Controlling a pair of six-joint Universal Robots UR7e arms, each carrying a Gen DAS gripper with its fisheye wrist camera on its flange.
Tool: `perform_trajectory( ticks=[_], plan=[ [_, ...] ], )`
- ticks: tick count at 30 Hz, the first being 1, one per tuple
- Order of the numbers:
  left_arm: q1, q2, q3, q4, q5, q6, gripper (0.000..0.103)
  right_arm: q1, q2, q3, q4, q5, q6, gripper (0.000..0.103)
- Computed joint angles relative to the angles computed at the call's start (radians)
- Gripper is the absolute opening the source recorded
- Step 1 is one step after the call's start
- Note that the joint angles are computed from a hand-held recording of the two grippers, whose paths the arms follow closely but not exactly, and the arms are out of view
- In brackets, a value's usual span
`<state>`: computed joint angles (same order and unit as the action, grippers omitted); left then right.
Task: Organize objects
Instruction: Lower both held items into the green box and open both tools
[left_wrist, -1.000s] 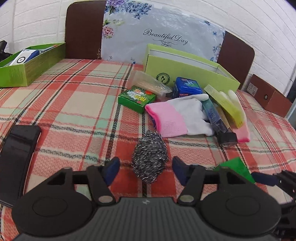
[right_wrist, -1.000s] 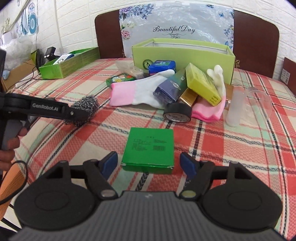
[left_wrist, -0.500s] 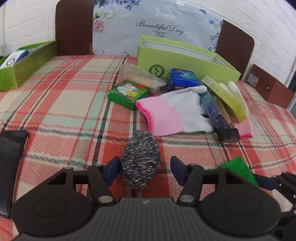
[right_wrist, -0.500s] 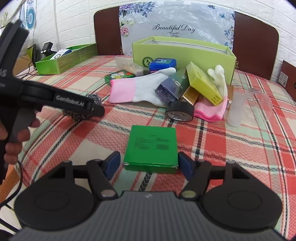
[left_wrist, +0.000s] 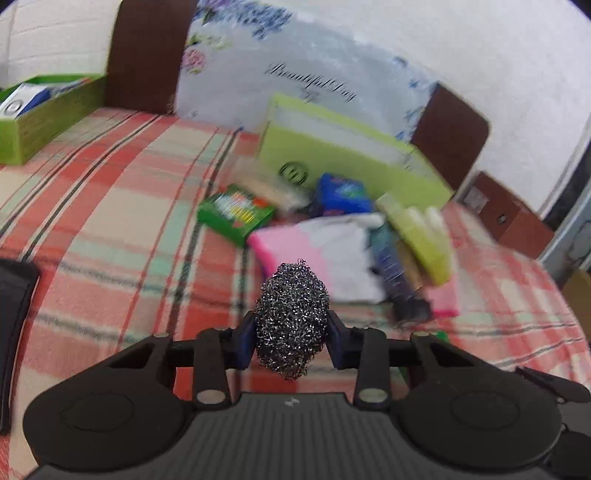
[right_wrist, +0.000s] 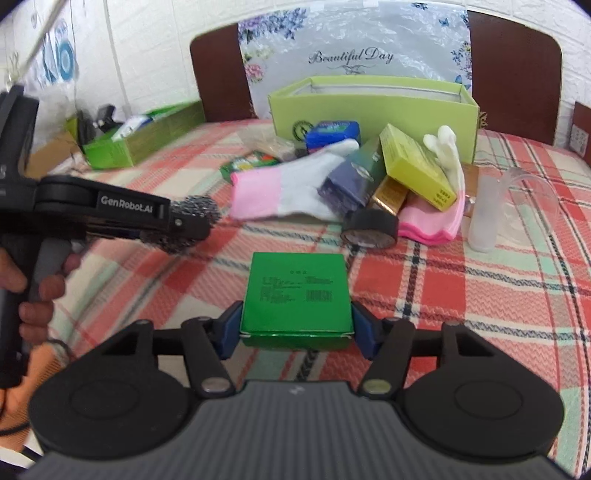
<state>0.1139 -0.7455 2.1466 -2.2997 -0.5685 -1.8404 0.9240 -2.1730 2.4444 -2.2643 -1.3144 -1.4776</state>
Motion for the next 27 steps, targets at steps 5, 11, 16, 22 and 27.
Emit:
perform_trajectory(
  ticks=[5, 11, 16, 22, 27],
  plan=[
    [0.031, -0.009, -0.038, -0.150, 0.131, 0.234, 0.040, 0.069, 0.022, -0.055, -0.022, 0.085, 0.001, 0.060],
    [0.124, 0.044, -0.147, -0.480, 0.237, 0.690, 0.040, 0.245, 0.209, -0.136, -0.307, 0.087, 0.120, 0.060],
    [0.252, 0.118, -0.291, -0.731, 0.204, 0.998, 0.040, 0.392, 0.456, -0.272, -0.518, -0.030, 0.281, 0.060],
    [0.414, 0.173, -0.435, -0.759, 0.064, 1.089, 0.040, 0.478, 0.709, -0.426, -0.669, -0.183, 0.345, 0.060],
    [0.481, 0.228, -0.501, -0.808, 0.041, 1.156, 0.042, 0.485, 0.834, -0.519, -0.688, -0.232, 0.299, 0.060]
  ],
)
